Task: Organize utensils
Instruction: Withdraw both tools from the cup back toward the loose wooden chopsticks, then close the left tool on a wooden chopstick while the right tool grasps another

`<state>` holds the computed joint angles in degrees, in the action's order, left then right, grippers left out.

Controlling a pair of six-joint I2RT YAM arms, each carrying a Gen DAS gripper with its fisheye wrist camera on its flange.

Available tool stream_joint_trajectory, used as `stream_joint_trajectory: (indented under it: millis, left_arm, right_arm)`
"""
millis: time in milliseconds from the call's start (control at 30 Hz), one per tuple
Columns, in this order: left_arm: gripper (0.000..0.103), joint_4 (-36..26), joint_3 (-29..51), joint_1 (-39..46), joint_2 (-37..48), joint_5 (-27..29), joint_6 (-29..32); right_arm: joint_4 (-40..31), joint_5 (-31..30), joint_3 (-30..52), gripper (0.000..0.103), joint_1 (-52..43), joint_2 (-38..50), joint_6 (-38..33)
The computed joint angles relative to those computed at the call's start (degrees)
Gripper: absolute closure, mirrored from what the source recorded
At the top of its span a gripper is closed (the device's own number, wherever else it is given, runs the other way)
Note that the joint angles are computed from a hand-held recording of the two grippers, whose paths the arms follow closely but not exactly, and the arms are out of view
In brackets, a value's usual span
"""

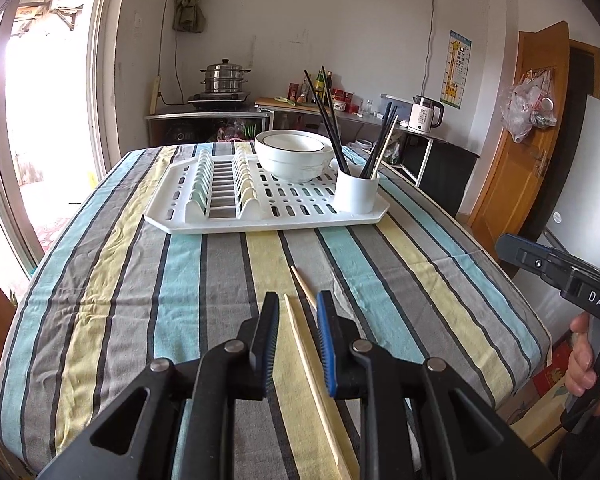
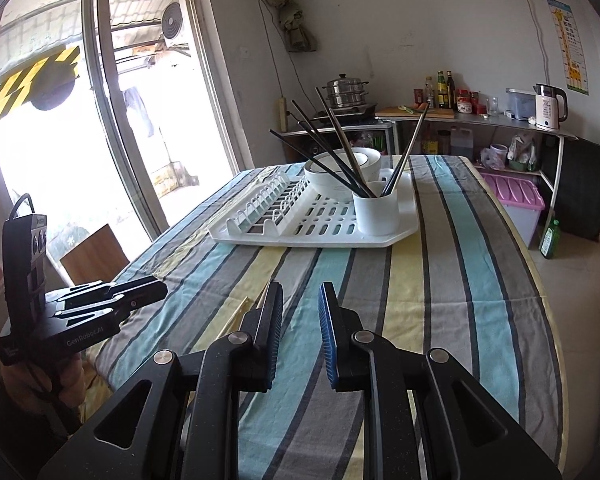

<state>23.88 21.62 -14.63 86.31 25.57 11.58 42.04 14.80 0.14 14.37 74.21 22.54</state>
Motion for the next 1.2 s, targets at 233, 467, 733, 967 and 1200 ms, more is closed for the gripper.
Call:
stream_joint_trajectory:
  millis: [233,467,733,967,1200]
  left_arm:
    - [0.082,-0.96,4.56,-2.28,8.66,-2.95,0.68]
    - [0.082,-6.09,12.55,-4.9,18.58,-5.32,-1.23]
    - [0.082,-11.2,18.84,-6.91,23.5,-6.91,-3.63]
    - [0.085,-11.26,20.94,-8.68,24.89,-10.09,-4.31]
    - [0.096,-10.72,21.59,-7.39,25.68,-10.52,-3.32]
  right_arm:
    - [6.45,-2.57,3.8,0.084,-1.16,12.72,-0.16]
    - [7.68,-4.99,6.68,0.084,-2.97,18.4,-1.09]
    - [7.14,-9.64,13.32,0.084,-5.94,26.54,-2.63]
    - [3.56,-12.91,20.35,0.084,-8.14,32.14,-3.96]
    - [-1.49,-14.98,26.55,0.084,-8.19,35.82,-5.37]
